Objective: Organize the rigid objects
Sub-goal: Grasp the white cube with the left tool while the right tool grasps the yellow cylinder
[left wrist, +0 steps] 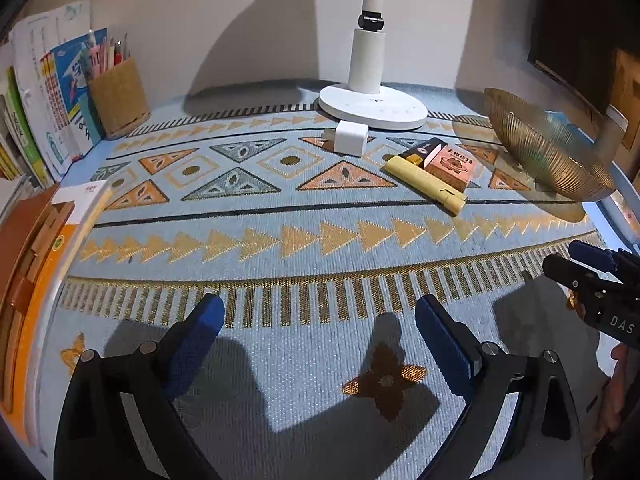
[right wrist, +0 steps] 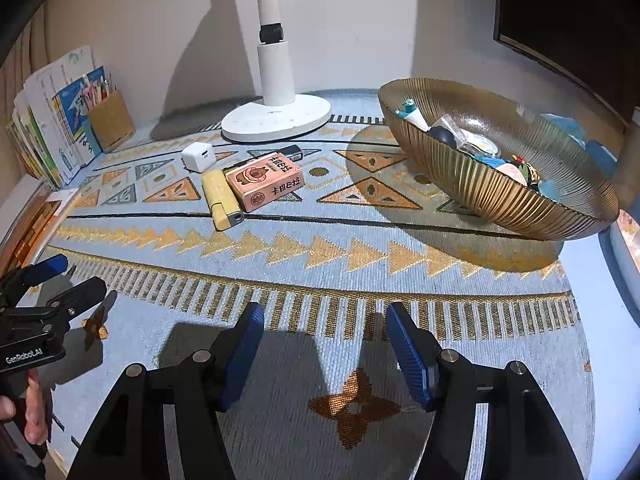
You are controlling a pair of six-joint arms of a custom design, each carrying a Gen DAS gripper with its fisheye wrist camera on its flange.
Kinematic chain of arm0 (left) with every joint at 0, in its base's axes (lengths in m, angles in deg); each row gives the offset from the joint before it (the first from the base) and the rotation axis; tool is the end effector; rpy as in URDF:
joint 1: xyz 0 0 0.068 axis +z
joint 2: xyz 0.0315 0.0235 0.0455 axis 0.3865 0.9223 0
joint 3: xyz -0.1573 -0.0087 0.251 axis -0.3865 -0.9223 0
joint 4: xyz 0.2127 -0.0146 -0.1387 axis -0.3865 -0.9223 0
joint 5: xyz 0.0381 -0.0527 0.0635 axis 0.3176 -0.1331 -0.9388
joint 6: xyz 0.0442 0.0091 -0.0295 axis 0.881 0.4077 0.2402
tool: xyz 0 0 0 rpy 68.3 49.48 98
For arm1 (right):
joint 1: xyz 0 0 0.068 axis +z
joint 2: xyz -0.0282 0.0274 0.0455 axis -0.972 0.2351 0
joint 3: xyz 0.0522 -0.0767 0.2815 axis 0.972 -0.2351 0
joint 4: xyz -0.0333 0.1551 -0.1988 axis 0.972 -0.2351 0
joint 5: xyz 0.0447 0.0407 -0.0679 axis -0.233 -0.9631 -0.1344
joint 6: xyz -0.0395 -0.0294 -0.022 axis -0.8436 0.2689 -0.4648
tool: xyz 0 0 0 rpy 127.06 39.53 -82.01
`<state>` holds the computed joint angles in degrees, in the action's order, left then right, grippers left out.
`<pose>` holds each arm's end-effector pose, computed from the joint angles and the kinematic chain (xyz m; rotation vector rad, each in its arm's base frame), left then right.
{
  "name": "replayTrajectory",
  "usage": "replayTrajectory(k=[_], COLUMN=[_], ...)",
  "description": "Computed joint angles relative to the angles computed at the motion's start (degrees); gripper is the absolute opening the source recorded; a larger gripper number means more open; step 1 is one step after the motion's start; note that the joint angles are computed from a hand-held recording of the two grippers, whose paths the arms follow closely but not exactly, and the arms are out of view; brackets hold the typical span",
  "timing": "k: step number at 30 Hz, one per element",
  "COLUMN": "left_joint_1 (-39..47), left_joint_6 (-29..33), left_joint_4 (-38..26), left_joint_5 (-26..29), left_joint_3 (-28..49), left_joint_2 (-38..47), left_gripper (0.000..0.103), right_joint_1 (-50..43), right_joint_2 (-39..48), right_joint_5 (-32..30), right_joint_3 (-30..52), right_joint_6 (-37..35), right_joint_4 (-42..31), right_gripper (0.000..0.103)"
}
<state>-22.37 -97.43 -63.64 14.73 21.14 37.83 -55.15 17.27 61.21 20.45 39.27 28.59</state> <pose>0.2016 -0.1766 0.1172 -0.1597 2.4038 0.0247 0.2492 0.0975 0.1256 -0.4170 2.4266 0.1956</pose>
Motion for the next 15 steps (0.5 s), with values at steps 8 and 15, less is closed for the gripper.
replayTrajectory(k=[8, 15], left_joint_1=[3.96, 16.39], left_joint_6=[8.35, 19.13], left_joint_4=[4.21, 3.86], left_joint_5=[8.65, 20.42], left_joint_3=[-0.67, 6.40], left_joint_2=[-2.34, -3.79], left_gripper=[0.095, 0.094], right_joint_1=[0.05, 2.85], right_joint_2=[2.10, 7.39], right_joint_5=[0.15, -8.85], right_joint_3=[4.10, 17.19], right_joint_6=[1.76, 5.65], right_joint_4=[-6.32, -16.40], right_gripper=[0.062, 0.063])
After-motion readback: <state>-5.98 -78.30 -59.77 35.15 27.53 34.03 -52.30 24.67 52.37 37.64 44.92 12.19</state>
